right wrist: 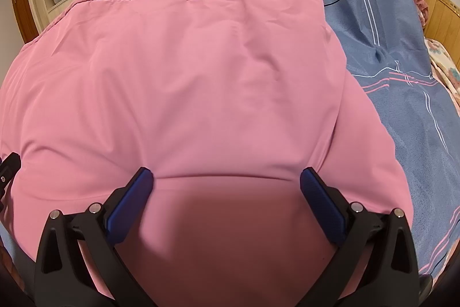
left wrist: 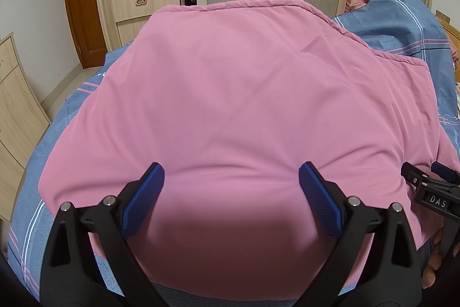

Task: Fold large clothes

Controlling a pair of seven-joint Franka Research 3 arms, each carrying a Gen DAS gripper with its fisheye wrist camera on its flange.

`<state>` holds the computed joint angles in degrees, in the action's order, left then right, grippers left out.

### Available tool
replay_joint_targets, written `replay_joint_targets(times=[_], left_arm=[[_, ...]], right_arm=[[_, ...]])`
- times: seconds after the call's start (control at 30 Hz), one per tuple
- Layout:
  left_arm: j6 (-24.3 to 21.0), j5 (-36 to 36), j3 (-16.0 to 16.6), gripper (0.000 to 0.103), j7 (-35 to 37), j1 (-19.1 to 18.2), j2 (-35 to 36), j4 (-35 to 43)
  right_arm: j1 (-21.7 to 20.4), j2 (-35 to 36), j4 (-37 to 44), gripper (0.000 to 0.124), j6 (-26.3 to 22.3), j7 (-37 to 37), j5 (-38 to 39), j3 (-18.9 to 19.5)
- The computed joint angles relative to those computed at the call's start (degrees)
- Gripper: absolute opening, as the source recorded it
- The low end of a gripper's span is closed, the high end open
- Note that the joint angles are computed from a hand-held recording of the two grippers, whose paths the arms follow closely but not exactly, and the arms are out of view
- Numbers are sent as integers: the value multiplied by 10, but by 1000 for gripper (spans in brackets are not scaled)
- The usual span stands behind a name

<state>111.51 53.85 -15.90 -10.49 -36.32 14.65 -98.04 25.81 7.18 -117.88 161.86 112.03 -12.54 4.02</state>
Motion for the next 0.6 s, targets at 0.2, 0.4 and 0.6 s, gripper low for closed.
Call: replay_joint_targets(times=[0.2,0.4,0.6], left_arm=[[2,-4,-4,93,2,-1,-16,-4],[-165,69,-40,95,14,-73,-34,50],[-340,130,-76,101,-2,-183,-8,150]], right_arm=[[-4,-29,-9,102,-15,-4,19,6],[-47,-206,-126,102,-3,8,8,58],[-100,-392,-203,102,-31,23,-35,132]])
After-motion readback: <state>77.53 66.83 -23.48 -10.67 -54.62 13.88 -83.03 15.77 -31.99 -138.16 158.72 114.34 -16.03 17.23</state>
